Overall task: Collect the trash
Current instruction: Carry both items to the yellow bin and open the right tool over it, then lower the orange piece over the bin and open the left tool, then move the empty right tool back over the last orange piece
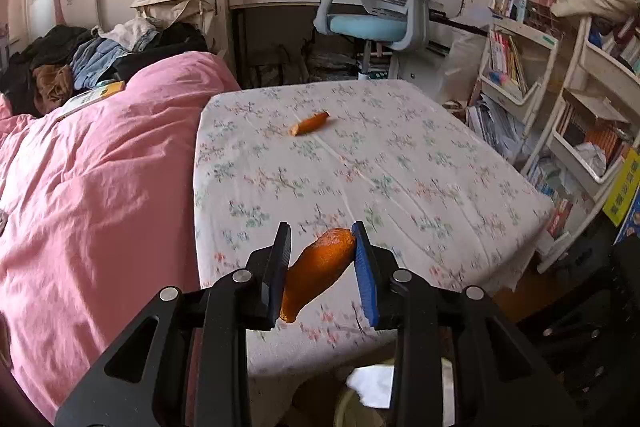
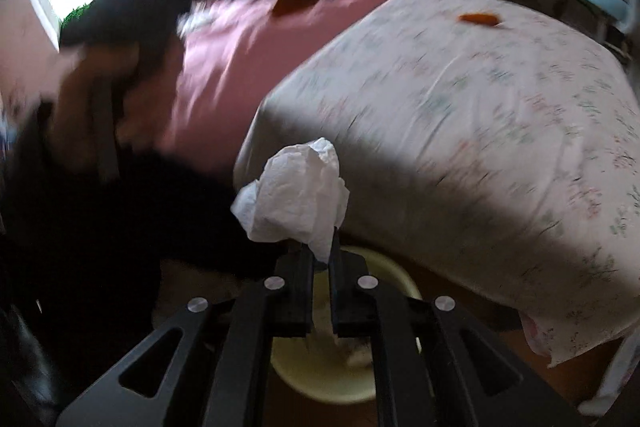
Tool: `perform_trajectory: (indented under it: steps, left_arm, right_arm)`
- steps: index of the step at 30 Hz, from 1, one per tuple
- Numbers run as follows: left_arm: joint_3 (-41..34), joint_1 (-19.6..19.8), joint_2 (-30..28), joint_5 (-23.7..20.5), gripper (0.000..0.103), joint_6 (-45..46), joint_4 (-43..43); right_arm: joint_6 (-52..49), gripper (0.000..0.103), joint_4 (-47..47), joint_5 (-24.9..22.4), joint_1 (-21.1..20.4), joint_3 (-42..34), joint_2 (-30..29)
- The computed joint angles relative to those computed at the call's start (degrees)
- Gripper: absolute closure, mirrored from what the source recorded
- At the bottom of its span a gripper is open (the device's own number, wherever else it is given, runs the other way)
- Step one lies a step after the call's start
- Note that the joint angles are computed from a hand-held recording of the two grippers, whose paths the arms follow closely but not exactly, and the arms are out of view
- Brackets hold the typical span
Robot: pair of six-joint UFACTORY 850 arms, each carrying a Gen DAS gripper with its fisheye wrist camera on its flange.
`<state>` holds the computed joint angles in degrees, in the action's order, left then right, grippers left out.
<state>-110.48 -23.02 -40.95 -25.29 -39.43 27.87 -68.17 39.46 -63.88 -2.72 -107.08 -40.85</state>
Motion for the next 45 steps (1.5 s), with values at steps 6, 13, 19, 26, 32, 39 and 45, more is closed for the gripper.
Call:
perform_trajectory:
  steps: [6, 13, 19, 26, 32, 39, 45]
  left_arm:
    - [4.4, -1.1, 2.4, 0.3, 0.073, -1.2, 0.5]
    - [7.6, -2.9, 3.8, -0.1, 0.073, 2.9, -2.3]
    - [9.4, -4.7, 4.4, -0.9, 0.073, 9.0, -6.0]
    - [10.7, -5.9, 4.8, -1.8, 0.073, 13.0, -8.5]
    - [11.6, -6.4, 5.4, -1.8, 0.073, 13.9, -9.1]
    - [11.1, -6.5, 4.9, -3.2, 0.073, 22.7, -17.0]
    - [7.4, -8.7, 1.3, -10.7, 0.048, 30.1, -17.1]
  right_arm:
    - [0.9, 0.052, -0.1, 0.8, -0.3, 0.3, -0.4]
    - [2.4, 0.050, 7.9, 5.2, -2.2, 0.4, -0.4]
    - [1.8, 0.050, 13.1, 8.5, -3.2, 3.1, 1.1]
    - [2.3, 0.048, 15.6, 9.4, -4.5, 5.1, 3.0]
    - [2.5, 0.046, 16.5, 9.6, -5.0, 5.4, 3.2]
    - [2.6, 0.043, 16.0, 10.1, -4.7, 6.0, 3.6]
    - [2.7, 0.038, 15.9, 11.2, -4.6, 6.4, 3.7]
